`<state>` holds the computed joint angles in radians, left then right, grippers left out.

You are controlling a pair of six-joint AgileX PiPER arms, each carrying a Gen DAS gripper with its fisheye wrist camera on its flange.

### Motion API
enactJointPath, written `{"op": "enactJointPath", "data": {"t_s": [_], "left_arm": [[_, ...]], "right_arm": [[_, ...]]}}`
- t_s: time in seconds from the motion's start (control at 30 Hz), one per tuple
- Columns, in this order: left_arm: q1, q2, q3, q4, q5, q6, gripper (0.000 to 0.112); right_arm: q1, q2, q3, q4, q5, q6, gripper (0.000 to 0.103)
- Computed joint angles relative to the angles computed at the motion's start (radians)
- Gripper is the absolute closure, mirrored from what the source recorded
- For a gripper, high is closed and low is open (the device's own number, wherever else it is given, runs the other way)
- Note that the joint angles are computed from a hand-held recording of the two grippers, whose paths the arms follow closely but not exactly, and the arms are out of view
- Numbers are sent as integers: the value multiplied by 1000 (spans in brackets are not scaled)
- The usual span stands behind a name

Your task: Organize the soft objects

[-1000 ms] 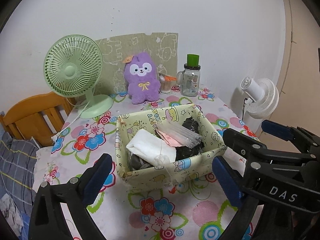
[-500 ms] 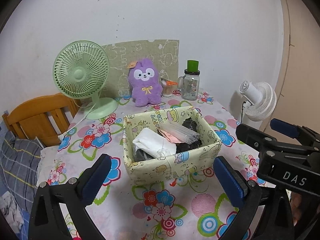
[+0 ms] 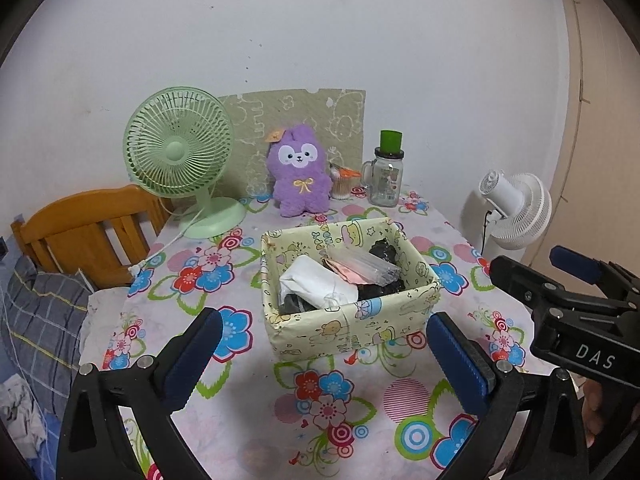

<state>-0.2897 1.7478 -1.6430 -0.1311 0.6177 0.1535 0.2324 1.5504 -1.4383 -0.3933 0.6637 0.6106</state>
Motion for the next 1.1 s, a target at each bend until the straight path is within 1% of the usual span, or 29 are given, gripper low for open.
{"op": "enactJointPath", "data": {"t_s": [0.2, 0.43, 0.77, 0.87, 1.1], "left_arm": [[7, -35, 36, 3, -17, -15, 9], [17, -78, 87, 11, -45, -34, 10], [27, -110, 132, 0, -65, -40, 10], [28, -125, 155, -2, -88, -39, 9], [34, -154, 189, -10, -107, -47, 10]], "right_arm": [[21, -28, 27, -37, 5, 28, 8], [41, -58, 57, -38, 5, 32, 8], [88, -87, 88, -110, 14, 100, 8], [96, -94, 97, -130, 11, 122, 7], [119, -111, 110, -182, 15, 174, 7]]}}
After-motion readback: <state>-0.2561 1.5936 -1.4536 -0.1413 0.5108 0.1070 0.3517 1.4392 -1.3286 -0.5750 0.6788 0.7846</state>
